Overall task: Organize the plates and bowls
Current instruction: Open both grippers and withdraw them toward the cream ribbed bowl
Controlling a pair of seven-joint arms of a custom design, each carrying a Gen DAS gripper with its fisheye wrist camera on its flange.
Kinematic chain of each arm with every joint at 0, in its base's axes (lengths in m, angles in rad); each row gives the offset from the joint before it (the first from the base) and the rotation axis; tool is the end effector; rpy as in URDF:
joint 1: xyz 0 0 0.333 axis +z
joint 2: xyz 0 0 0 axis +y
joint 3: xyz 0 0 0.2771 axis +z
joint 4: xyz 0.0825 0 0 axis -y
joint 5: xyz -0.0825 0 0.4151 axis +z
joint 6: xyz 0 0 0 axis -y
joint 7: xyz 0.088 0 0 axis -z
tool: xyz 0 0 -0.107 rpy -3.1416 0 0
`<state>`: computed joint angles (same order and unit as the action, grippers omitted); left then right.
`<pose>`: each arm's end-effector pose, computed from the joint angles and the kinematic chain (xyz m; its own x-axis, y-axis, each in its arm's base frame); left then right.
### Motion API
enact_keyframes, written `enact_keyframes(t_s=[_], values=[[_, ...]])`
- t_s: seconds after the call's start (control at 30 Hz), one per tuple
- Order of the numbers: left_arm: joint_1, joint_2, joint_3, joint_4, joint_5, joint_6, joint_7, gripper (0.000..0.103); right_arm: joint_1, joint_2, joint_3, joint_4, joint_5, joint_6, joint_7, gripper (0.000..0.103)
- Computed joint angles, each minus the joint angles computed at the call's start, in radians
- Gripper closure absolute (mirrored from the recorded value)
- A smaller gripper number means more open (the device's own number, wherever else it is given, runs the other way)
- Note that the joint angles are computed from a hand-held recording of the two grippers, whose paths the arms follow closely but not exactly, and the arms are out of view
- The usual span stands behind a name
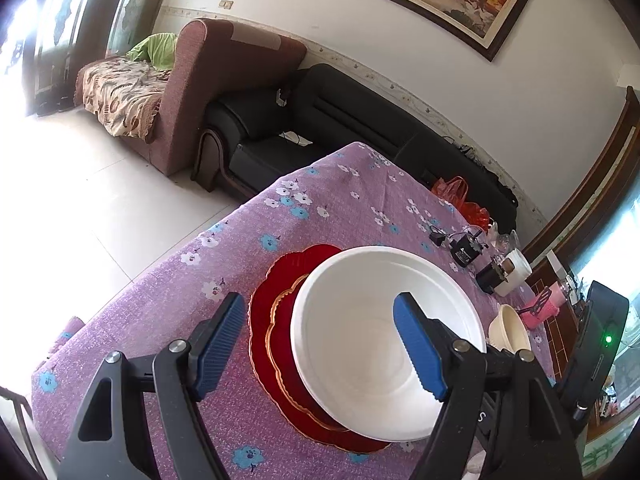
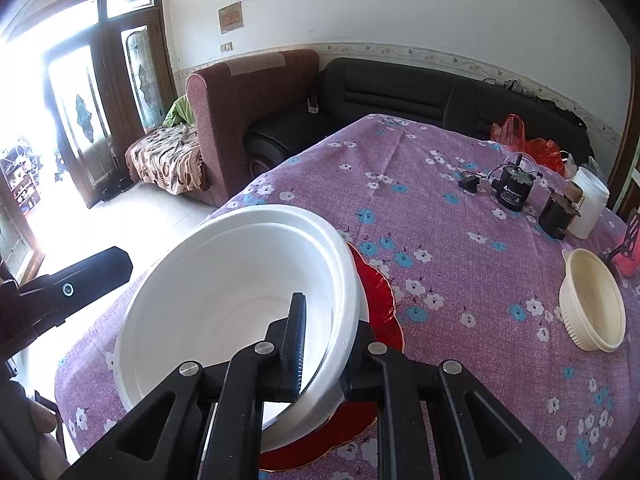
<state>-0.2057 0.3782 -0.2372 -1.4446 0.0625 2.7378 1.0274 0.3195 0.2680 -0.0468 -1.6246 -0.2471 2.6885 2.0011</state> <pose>0.6785 -0.2906 0.5474 -0.0800 -0.8967 0.4354 -0.6940 -0.2634 -0.6701 0.6812 0.2022 0.5125 0.0541 -0.9965 -0.0644 -0.6884 0.0095 -0.7253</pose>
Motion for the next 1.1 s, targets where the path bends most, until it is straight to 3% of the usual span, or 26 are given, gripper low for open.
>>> enact_keyframes(t_s=[0.07,0.13,0.2,0.37,0.53,0.77,1.1], values=[[-0.007,-0.016,0.01,-0.018,0.019,0.013,-0.013,0.027,0.001,-0.001,0.0,-0.002,-0.001,0.003,0.005,0.078],[-0.02,-0.035,0.028,-0.04,0.056,0.028,-0.041,0.027,0.003,-0.004,-0.001,-0.005,-0.003,0.01,0.014,0.06],[-0.036,-0.055,0.049,-0.062,0.107,0.042,-0.082,0.027,0.009,-0.01,-0.01,-0.015,-0.021,0.028,0.042,0.032],[-0.048,-0.085,0.068,-0.094,0.196,0.061,-0.155,0.026,0.015,-0.028,-0.018,-0.029,-0.067,0.057,0.092,0.02],[-0.055,-0.107,0.081,-0.117,0.27,0.066,-0.211,0.026,0.013,-0.035,-0.012,-0.032,-0.077,0.063,0.104,0.018],[-0.094,-0.131,0.119,-0.118,0.471,0.03,-0.355,0.026,0.003,-0.073,-0.011,-0.073,-0.084,0.097,0.146,0.018],[-0.13,-0.156,0.115,-0.106,0.733,-0.077,-0.505,0.015,-0.045,-0.193,0.014,-0.221,-0.096,0.173,0.232,0.017]])
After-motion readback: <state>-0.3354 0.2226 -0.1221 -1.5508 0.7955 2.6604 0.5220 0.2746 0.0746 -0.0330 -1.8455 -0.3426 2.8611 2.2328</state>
